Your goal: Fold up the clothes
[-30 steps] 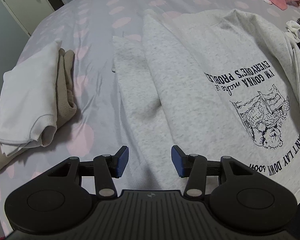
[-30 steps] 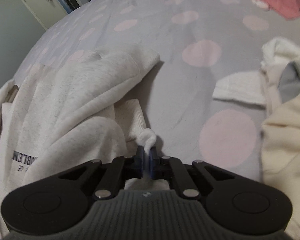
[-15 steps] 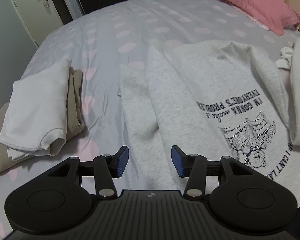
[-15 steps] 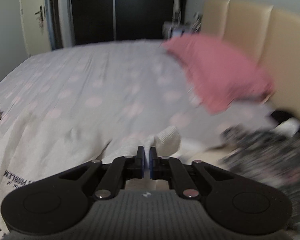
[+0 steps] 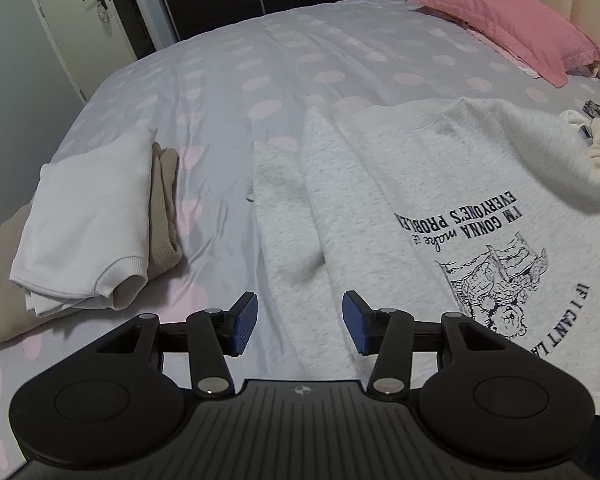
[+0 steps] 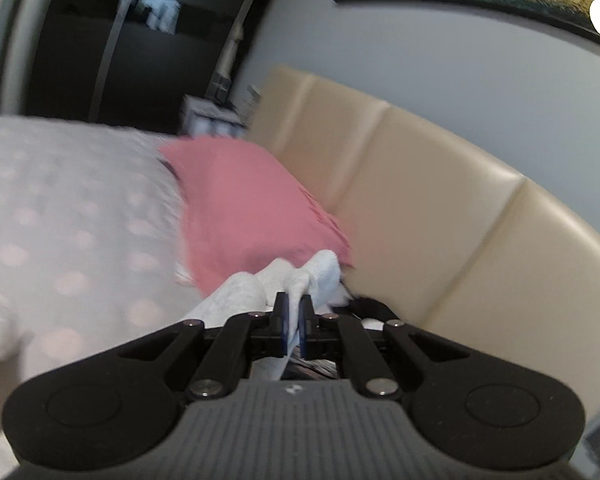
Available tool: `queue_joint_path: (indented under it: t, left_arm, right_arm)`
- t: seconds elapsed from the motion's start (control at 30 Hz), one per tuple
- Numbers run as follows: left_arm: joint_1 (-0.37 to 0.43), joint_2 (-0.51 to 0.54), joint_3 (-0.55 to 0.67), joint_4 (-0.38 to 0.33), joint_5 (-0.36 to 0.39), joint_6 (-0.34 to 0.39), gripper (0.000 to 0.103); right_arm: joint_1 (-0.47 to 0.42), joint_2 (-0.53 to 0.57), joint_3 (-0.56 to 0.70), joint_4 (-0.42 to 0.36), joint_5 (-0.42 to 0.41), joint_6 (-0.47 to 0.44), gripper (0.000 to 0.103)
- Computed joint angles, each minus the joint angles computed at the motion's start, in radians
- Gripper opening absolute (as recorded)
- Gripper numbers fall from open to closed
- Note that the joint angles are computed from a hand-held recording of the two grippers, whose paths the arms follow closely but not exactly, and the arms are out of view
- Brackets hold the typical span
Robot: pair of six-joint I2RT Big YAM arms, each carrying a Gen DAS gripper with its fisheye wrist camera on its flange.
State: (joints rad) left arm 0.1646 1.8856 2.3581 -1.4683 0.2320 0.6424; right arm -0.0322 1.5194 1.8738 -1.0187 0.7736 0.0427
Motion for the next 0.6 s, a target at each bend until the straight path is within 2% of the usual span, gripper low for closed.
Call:
queue_joint_path:
  t: [0.2,0.33,0.43,0.47,0.5,0.57,0.6]
  left_arm:
    - [0.002,0.011,0.001,0.005,-0.027,0.006,0.045]
    - [-0.005,0.032,0.019,-0.012,-0.052,0.015,0.045]
    - [-0.012,0.037,0.015,-0.013,-0.066,0.03,0.045]
    - [-0.014,0.038,0.015,-0.013,-0.067,0.033,0.045]
    - [-0.015,0.04,0.017,-0.015,-0.066,0.033,0.045]
    - [-0.018,0.042,0.02,-0.015,-0.063,0.032,0.045]
    - [-0.018,0.04,0.017,-0.011,-0.06,0.03,0.045]
  right_arm:
    - [-0.071,0.048,-0.077,-0.074,0.043,0.083,0.006]
    - [-0.112,0.025,-0.18,-0.016,0.014,0.094,0.007]
    - [-0.114,0.004,-0.193,-0.012,-0.019,0.12,0.01]
    - [-0.113,-0.004,-0.197,-0.014,-0.03,0.132,0.02]
    - [-0.106,-0.014,-0.203,0.003,-0.024,0.144,0.035]
    - [-0.087,-0.037,-0.225,0.059,-0.014,0.144,0.046]
    - [-0.077,-0.051,-0.242,0.098,-0.011,0.132,0.047]
